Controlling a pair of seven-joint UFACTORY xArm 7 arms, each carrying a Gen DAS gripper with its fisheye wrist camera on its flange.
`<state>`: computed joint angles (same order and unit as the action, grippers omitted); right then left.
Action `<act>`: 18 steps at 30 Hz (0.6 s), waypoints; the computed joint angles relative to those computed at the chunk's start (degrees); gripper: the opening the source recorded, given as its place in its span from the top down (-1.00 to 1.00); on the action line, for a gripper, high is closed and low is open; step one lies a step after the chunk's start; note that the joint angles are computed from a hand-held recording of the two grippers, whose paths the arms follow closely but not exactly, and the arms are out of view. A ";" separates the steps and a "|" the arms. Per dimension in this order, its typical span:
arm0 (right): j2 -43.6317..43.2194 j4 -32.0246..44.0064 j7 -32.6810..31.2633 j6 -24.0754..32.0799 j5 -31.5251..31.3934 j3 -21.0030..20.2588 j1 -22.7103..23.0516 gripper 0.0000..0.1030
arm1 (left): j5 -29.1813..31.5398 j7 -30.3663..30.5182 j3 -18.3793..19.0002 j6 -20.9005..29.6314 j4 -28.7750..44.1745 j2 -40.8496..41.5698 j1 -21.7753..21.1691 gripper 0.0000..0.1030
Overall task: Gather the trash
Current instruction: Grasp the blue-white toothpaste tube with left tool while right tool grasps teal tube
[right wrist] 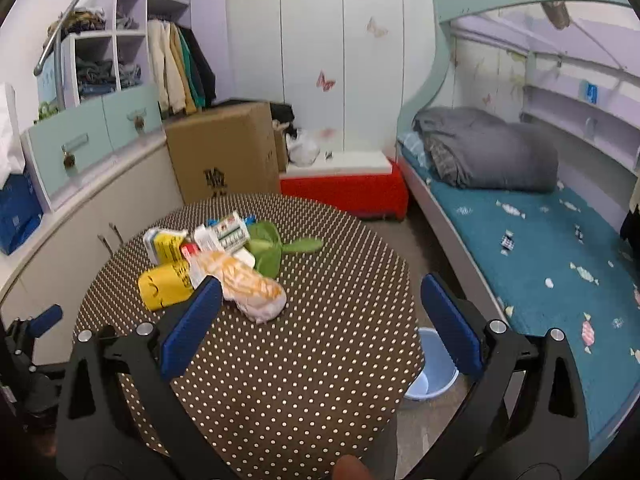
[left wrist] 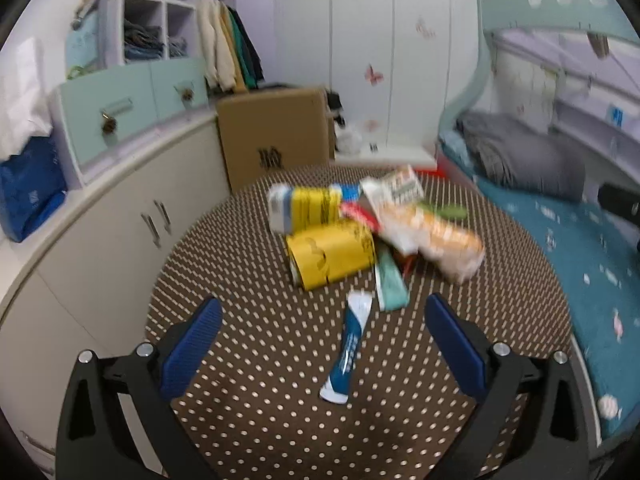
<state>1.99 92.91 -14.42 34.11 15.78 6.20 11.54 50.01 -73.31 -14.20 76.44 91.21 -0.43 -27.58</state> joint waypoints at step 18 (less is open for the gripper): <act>12.08 9.26 -10.93 13.63 8.82 4.31 -0.29 -0.86 | -15.35 7.80 4.59 -17.59 -10.56 -0.19 6.78 0.76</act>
